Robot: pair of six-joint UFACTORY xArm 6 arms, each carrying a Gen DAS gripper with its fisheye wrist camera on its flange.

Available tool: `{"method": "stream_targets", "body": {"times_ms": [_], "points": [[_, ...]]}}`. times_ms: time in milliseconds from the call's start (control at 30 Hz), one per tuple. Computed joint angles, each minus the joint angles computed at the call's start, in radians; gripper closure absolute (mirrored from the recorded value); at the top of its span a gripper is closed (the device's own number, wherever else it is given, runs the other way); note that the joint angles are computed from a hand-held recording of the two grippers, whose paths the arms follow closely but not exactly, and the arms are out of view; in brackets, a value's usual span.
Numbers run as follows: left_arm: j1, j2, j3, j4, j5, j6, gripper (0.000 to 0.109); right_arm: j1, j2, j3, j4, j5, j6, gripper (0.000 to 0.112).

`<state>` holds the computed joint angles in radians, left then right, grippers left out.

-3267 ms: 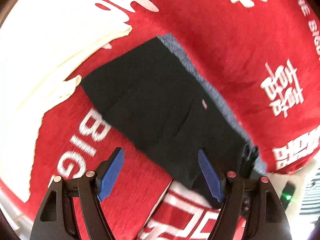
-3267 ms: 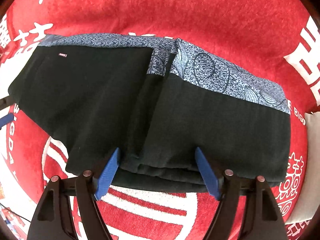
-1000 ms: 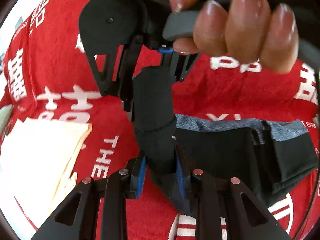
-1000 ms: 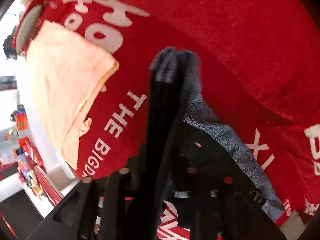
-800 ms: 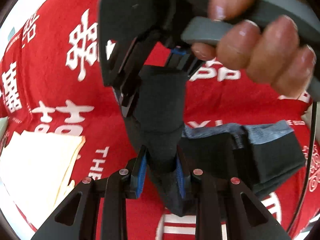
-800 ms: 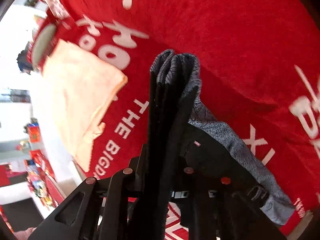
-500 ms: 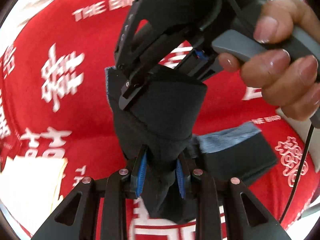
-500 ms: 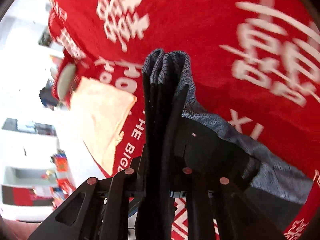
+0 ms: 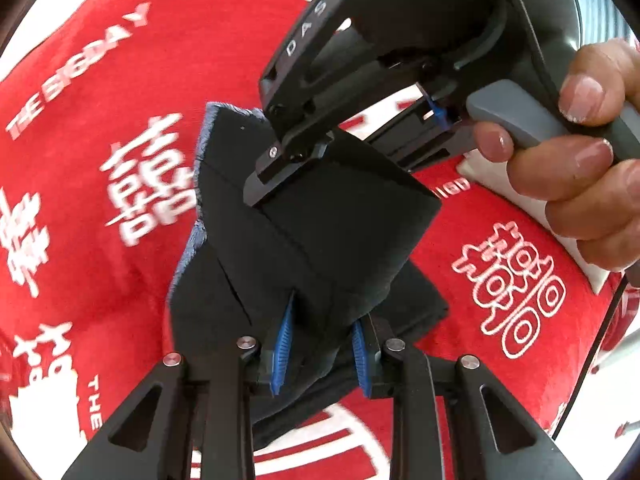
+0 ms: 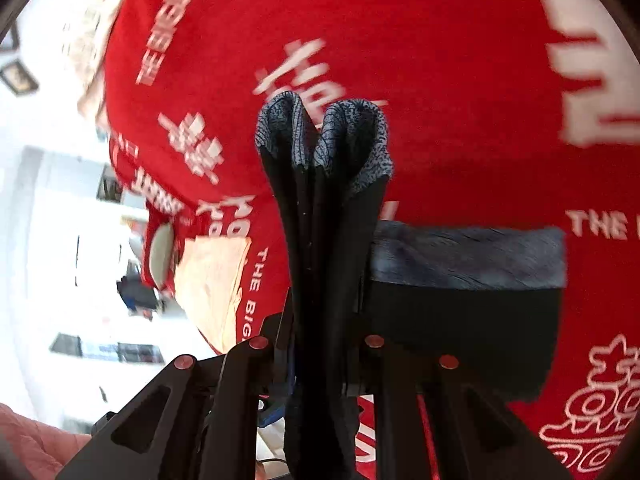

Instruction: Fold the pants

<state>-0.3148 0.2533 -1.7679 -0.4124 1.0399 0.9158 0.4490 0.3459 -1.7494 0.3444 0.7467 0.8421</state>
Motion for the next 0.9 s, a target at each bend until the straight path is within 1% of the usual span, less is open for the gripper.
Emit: {"method": "stream_targets", "body": {"times_ms": [33,133,233,333,400,467,500,533,567,600,633,700,733,767,833,900], "points": [[-0.022,-0.008,0.028,0.025,-0.015,-0.003,0.080,-0.004,-0.046,0.083,-0.007,-0.031,0.006,0.096],[-0.067,-0.021,0.105,0.088,-0.057,-0.031,0.080,-0.018,-0.127,0.261,0.022,-0.100,-0.013,0.096],[-0.094,-0.025,0.168,0.152,-0.090,-0.062,0.080,-0.020,-0.159,0.402,0.084,-0.187,-0.033,0.096],[-0.103,-0.023,0.195,0.186,-0.088,-0.079,0.080,-0.016,-0.180,0.501,0.141,-0.242,-0.051,0.095],[-0.109,-0.039,0.229,0.190,-0.104,-0.066,0.080,-0.005,-0.198,0.559,0.177,-0.296,-0.058,0.095],[-0.117,-0.061,0.263,0.208,-0.124,-0.054,0.080,0.003,-0.216,0.594,0.172,-0.320,-0.048,0.094],[-0.118,-0.067,0.268,0.213,-0.123,-0.049,0.080,0.003,-0.219,0.598,0.162,-0.315,-0.043,0.093],[-0.116,-0.066,0.259,0.213,-0.109,-0.047,0.075,0.002,-0.226,0.602,0.146,-0.305,-0.035,0.091],[-0.109,-0.059,0.236,0.199,-0.074,-0.043,0.072,-0.001,-0.221,0.585,0.101,-0.274,-0.008,0.089],[-0.101,-0.051,0.209,0.181,-0.034,-0.045,0.072,-0.004,-0.211,0.555,0.044,-0.236,0.029,0.089],[-0.087,-0.039,0.169,0.161,0.017,-0.046,0.072,-0.006,-0.220,0.556,0.014,-0.216,0.045,0.086],[-0.065,-0.022,0.112,0.137,0.079,-0.045,0.069,-0.006,-0.220,0.520,-0.071,-0.143,0.099,0.085],[-0.044,-0.018,0.088,0.129,0.094,-0.053,0.058,-0.004,-0.229,0.525,-0.099,-0.123,0.118,0.085],[-0.030,-0.011,0.064,0.121,0.101,-0.064,0.054,-0.002,-0.234,0.510,-0.141,-0.069,0.143,0.085],[0.002,0.034,-0.023,0.115,0.134,-0.101,0.054,0.002,-0.246,0.501,-0.189,-0.016,0.174,0.081],[0.026,0.086,-0.111,0.138,0.155,-0.160,0.054,0.010,-0.258,0.484,-0.255,0.067,0.230,0.080]]}}
